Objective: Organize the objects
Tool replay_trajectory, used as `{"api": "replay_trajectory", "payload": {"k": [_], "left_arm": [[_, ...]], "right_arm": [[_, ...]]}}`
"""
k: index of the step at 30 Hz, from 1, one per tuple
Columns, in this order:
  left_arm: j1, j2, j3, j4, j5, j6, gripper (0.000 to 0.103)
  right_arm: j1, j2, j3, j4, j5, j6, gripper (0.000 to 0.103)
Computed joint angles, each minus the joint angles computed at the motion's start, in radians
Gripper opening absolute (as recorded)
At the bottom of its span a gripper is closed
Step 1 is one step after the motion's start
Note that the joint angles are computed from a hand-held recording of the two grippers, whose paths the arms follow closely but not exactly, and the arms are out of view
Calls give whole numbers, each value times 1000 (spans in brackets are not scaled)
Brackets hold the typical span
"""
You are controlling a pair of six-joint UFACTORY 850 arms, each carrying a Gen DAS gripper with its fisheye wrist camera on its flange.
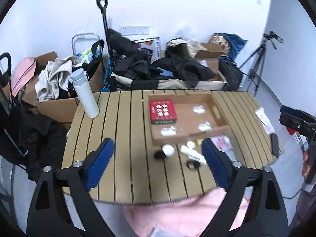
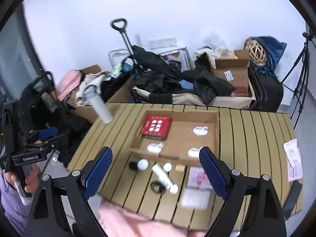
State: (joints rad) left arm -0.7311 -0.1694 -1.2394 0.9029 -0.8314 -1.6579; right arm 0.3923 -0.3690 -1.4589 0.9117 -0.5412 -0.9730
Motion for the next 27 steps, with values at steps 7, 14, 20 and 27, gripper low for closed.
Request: {"api": "replay_trajectory", "payload": {"k": [7, 14, 20, 27], "left_arm": [[-246, 41, 116, 114, -146, -227, 100], [-524, -27, 184, 174, -394, -639, 103], [-564, -59, 220, 187, -287, -743, 103], [-571, -76, 213, 165, -300, -747, 103]], "right_arm": [[-32, 288, 371, 231, 41, -358, 92], [-38, 521, 712, 576, 82, -713, 92], [-49, 624, 936, 784, -25, -790, 92], [31, 646, 962, 922, 122, -964, 92]]}}
